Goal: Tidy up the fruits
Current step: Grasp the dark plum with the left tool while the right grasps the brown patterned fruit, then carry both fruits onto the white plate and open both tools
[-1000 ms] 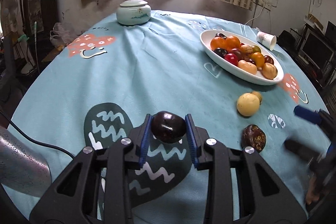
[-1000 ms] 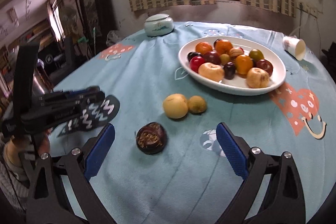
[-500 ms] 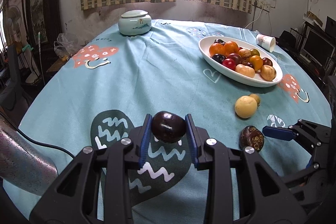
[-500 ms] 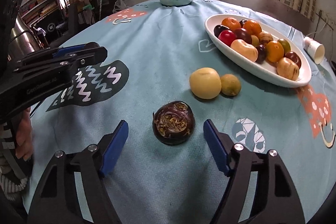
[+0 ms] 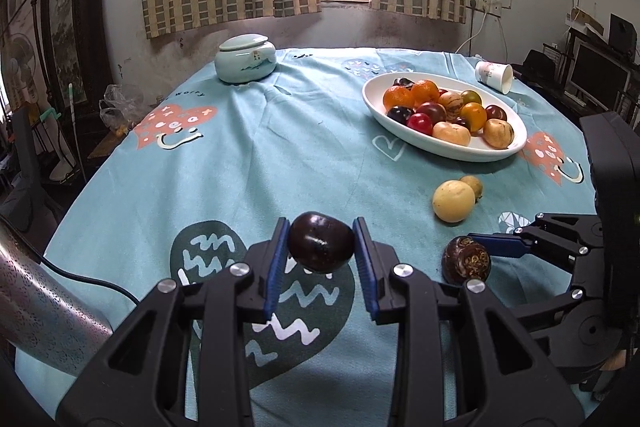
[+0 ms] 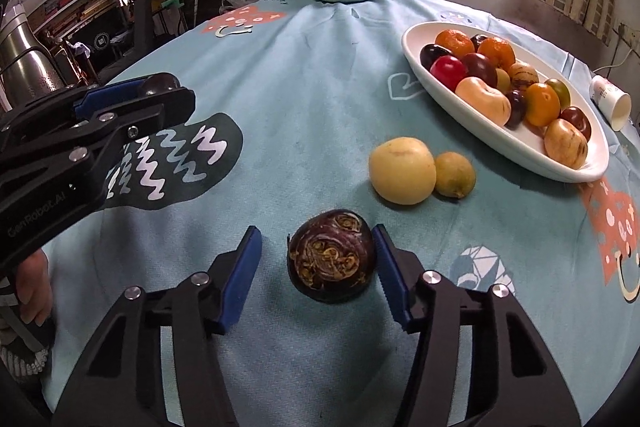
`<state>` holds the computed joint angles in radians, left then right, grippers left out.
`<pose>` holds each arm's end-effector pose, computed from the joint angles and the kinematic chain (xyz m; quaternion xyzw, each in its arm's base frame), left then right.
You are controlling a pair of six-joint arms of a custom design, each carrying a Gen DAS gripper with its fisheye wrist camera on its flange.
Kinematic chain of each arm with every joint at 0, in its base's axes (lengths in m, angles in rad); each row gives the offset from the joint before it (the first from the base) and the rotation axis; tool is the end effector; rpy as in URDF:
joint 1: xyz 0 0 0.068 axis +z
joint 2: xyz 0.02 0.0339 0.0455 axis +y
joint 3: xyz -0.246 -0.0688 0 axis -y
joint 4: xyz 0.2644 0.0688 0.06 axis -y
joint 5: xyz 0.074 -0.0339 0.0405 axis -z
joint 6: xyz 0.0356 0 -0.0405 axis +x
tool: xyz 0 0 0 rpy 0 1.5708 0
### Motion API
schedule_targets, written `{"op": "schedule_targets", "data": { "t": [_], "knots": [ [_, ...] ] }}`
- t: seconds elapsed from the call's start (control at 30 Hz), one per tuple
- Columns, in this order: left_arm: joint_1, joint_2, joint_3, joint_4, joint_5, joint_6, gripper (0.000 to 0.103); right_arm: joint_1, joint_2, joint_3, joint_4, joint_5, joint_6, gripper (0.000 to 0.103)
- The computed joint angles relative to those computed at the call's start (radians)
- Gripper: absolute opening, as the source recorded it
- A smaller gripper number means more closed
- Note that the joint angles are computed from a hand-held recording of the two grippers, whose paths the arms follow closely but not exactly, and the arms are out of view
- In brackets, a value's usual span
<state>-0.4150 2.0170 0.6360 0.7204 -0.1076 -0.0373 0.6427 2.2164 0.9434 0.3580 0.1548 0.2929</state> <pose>0.2956 -0.1261 0.0200 0.1452 0.8854 -0.0513 0.4386 0.2991 0.2171 -0.0117 -0.1397 0.9338 0.0794 0.3196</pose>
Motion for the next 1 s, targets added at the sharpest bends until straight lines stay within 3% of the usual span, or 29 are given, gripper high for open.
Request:
{"op": "schedule_targets", "data": {
  "t": [0.1,0.4,0.57,0.77,0.87,1.0],
  "knots": [
    [-0.003,-0.001,-0.003,0.008,-0.004,0.001,0.033,-0.006,-0.007,-0.013,0.013,0.005,0.012,0.043],
    [-0.002,-0.002,-0.005,0.013,-0.002,0.003,0.033,-0.008,-0.034,-0.059,0.061,0.013,0.016,0.042],
    [-0.011,-0.007,-0.023,0.05,0.001,0.008,0.033,-0.008,-0.121,-0.188,0.162,0.051,0.049,0.042],
    [-0.031,-0.056,-0.026,0.026,0.024,0.012,0.032,-0.048,-0.328,-0.442,0.337,0.1,0.108,0.042],
    [-0.041,-0.127,0.017,-0.078,0.055,0.019,0.032,-0.113,-0.5,-0.555,0.345,0.104,0.095,0.042],
    [-0.092,-0.196,0.122,-0.196,0.026,0.034,0.032,-0.224,-0.771,-0.638,0.281,0.099,0.049,0.042]
  ]
}}
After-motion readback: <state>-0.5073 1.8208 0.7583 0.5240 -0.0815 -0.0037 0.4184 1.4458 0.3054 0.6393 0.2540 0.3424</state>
